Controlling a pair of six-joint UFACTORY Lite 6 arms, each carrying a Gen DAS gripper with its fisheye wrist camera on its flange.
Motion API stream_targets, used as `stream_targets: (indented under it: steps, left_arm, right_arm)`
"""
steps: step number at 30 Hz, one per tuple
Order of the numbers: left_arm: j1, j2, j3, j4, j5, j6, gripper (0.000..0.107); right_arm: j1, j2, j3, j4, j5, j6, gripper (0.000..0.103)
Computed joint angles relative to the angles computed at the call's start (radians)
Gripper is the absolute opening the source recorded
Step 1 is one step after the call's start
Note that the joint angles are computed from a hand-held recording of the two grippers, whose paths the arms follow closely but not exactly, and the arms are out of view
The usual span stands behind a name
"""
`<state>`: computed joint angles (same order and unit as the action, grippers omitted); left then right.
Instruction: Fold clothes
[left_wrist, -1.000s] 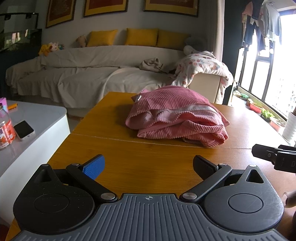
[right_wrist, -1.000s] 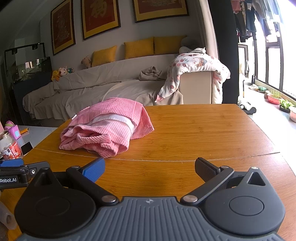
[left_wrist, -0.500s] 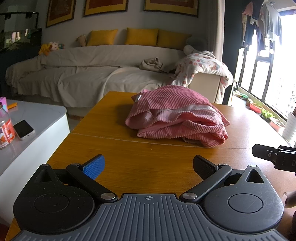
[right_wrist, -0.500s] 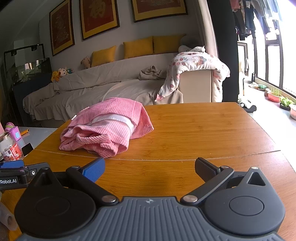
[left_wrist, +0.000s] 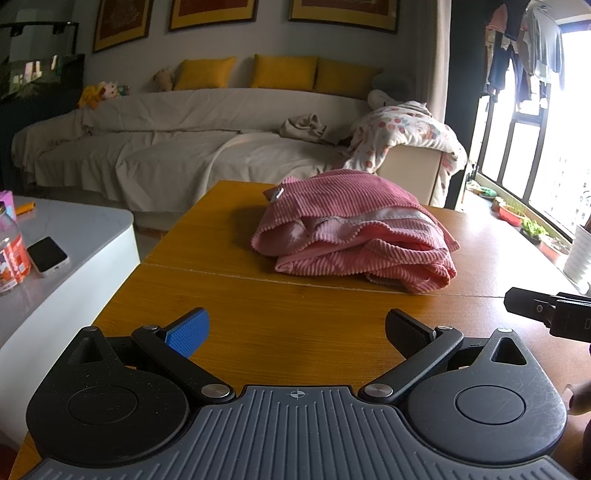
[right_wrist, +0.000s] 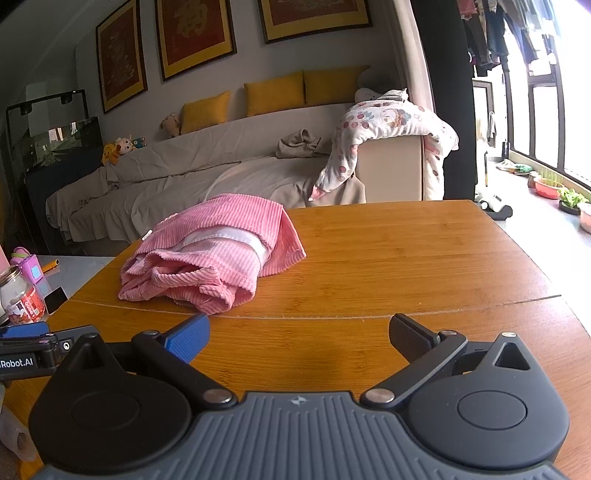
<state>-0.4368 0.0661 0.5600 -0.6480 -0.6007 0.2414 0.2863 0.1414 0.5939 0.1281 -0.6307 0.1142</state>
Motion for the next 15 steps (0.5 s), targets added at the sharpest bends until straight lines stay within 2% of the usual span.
stream_targets:
  steps: [15]
  left_arm:
    - [0.002, 0.001, 0.0, 0.003, 0.0, -0.004, 0.103]
  right_arm:
    - [-0.008, 0.006, 0.004, -0.021, 0.002, 0.027, 0.103]
